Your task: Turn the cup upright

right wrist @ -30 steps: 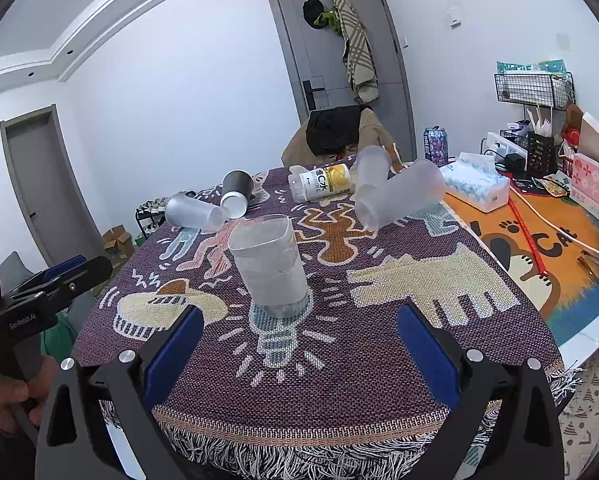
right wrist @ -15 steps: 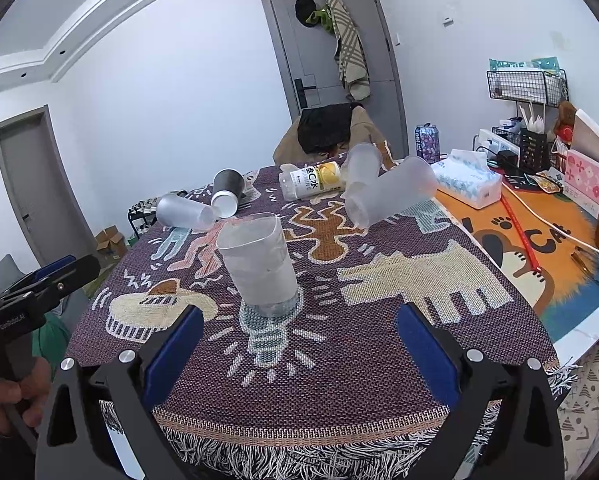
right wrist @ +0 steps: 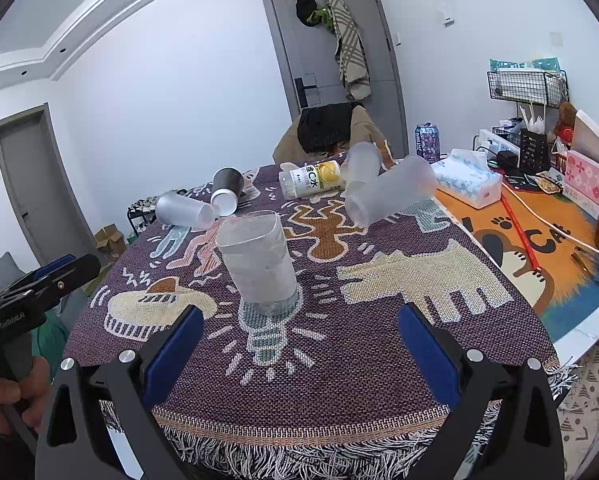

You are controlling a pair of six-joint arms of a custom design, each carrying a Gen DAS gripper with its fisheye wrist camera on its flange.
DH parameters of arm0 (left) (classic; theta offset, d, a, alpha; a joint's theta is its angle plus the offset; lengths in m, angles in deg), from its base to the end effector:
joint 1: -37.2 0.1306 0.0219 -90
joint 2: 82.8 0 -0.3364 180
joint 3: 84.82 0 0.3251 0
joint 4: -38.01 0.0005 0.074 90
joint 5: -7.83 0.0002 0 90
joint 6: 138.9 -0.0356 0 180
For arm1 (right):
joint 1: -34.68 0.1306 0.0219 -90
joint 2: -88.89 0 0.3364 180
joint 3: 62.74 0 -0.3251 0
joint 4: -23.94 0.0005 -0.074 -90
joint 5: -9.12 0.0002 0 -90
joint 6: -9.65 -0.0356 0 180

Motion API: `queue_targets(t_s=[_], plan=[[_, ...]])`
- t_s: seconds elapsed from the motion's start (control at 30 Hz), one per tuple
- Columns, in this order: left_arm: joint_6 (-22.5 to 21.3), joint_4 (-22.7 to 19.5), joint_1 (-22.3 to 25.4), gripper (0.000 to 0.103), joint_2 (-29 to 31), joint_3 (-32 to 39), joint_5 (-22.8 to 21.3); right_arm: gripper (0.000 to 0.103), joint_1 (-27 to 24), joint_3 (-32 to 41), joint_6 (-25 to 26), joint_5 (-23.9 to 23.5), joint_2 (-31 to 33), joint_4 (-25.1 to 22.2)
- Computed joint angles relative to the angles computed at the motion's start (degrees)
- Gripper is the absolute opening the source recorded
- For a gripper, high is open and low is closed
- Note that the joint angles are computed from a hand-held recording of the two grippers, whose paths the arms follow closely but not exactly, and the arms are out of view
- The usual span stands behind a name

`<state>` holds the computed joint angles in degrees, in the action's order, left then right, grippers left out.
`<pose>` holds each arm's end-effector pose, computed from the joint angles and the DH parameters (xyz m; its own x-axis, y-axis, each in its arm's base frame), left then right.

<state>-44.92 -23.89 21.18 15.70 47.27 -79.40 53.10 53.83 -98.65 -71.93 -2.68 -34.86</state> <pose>0.4211 -0.1232 0.5910 -0.4767 0.0647 -0.8767 0.2841 0.9551 -0.0840 0.3749 0.1185 0.5644 -0.5175 0.1546 -0.8416 -0.0239 0.9806 0.1948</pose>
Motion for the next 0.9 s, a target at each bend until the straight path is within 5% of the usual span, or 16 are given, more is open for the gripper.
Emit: queue_targets(t_s=[0.9], plan=[[0.5,0.9,0.0,0.097,-0.5,-1.5,0.1,0.096,0.6,-0.3,1.6,1.2,-0.4,0.8]])
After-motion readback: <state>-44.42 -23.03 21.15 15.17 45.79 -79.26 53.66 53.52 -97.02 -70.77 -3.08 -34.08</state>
